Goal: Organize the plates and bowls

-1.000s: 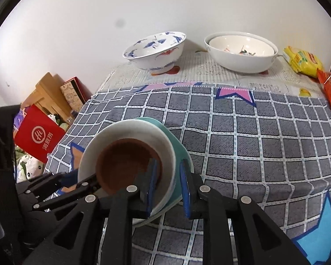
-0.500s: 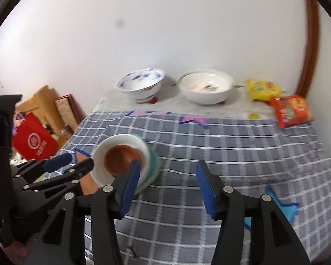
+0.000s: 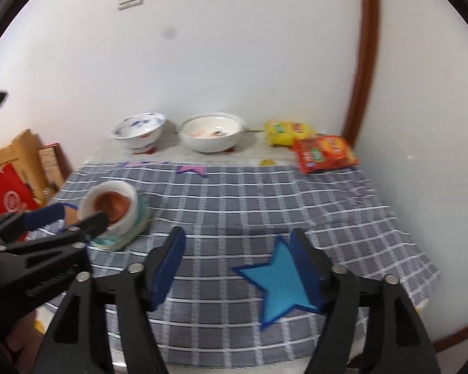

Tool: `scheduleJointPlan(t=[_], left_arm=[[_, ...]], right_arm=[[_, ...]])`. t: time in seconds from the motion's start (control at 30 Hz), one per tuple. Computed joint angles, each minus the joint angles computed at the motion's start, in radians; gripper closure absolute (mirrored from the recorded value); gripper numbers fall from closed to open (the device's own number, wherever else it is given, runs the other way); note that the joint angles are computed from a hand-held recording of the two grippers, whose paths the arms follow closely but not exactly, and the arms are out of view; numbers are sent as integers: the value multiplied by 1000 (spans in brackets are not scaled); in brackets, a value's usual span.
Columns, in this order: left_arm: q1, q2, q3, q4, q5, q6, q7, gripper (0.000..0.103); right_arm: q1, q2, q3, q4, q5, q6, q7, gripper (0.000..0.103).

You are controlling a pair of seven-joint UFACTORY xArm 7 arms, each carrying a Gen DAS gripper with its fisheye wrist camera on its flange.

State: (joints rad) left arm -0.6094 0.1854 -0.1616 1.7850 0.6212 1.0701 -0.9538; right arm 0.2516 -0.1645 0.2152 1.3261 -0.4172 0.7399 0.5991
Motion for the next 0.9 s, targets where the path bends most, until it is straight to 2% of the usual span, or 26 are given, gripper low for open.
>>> scheduleJointPlan(t=[0.1, 0.27, 0.4, 0.9], left_arm=[[-19, 0, -5, 10, 24, 8, -17, 27], [-38, 4, -10, 30, 41, 33, -11, 24], [-43, -5, -9, 24, 52, 45, -19, 24], [-32, -21, -21, 10, 52, 61, -27, 24]], right_arm=[[3, -58, -32, -61, 96, -52, -59, 21], [-31, -111, -7, -95, 83, -58, -53, 15], [-39, -137, -3, -117, 114, -67, -69, 15], [-58, -156, 18, -131, 119, -74, -54, 15]])
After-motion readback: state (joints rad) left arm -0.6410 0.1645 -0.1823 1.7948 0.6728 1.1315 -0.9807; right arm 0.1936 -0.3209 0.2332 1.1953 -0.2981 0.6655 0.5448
